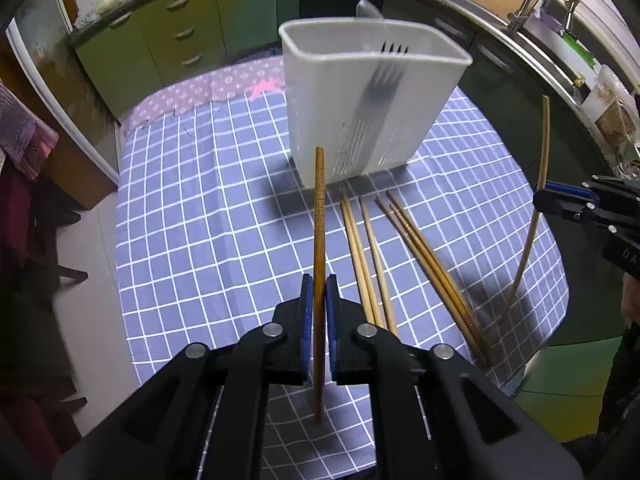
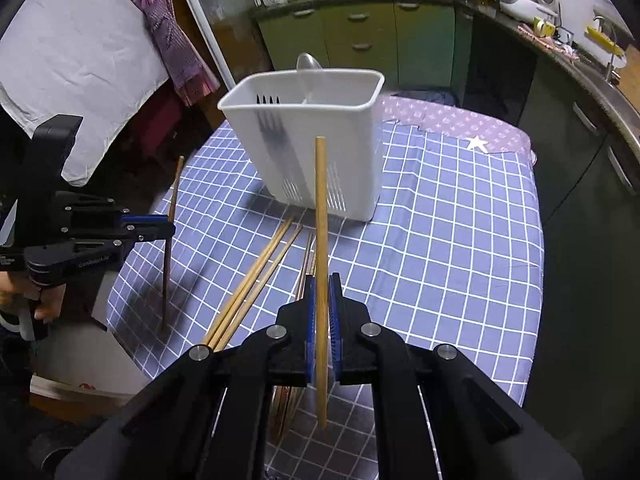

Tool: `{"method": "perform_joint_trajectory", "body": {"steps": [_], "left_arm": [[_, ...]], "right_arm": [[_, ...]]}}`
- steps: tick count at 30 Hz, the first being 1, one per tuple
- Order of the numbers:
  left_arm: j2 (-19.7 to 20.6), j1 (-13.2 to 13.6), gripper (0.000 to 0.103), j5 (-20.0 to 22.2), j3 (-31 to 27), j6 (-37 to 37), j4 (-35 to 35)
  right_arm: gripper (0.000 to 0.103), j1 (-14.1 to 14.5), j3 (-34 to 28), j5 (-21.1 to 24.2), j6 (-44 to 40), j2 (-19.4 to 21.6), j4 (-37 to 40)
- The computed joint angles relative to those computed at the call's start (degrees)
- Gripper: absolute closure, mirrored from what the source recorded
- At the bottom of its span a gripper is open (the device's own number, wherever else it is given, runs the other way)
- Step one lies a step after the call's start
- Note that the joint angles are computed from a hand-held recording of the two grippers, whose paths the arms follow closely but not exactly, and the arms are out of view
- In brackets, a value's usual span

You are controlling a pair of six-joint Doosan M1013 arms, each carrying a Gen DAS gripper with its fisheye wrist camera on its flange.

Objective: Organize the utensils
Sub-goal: 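Carry the chopsticks upright into the white holder and open both tools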

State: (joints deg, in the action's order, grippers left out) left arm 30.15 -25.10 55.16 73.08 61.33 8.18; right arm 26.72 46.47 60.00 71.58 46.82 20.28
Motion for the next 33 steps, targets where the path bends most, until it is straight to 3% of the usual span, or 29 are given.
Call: {"method": "perform_joint_trajectory", "body": {"steps": [19, 33], "left_arm": [[-2.5, -1.0, 0.097, -2.4, 1.2, -0.2, 2.0], [-2.7, -0.9, 0.097, -3.9, 0.3, -0.2, 3.0]], "right_arm": [[0.096, -0.1, 4.5, -4.6, -3.3, -3.3, 2.4], [0.096, 0.2, 2.9, -6.2, -4.2, -3.4, 3.2]]}}
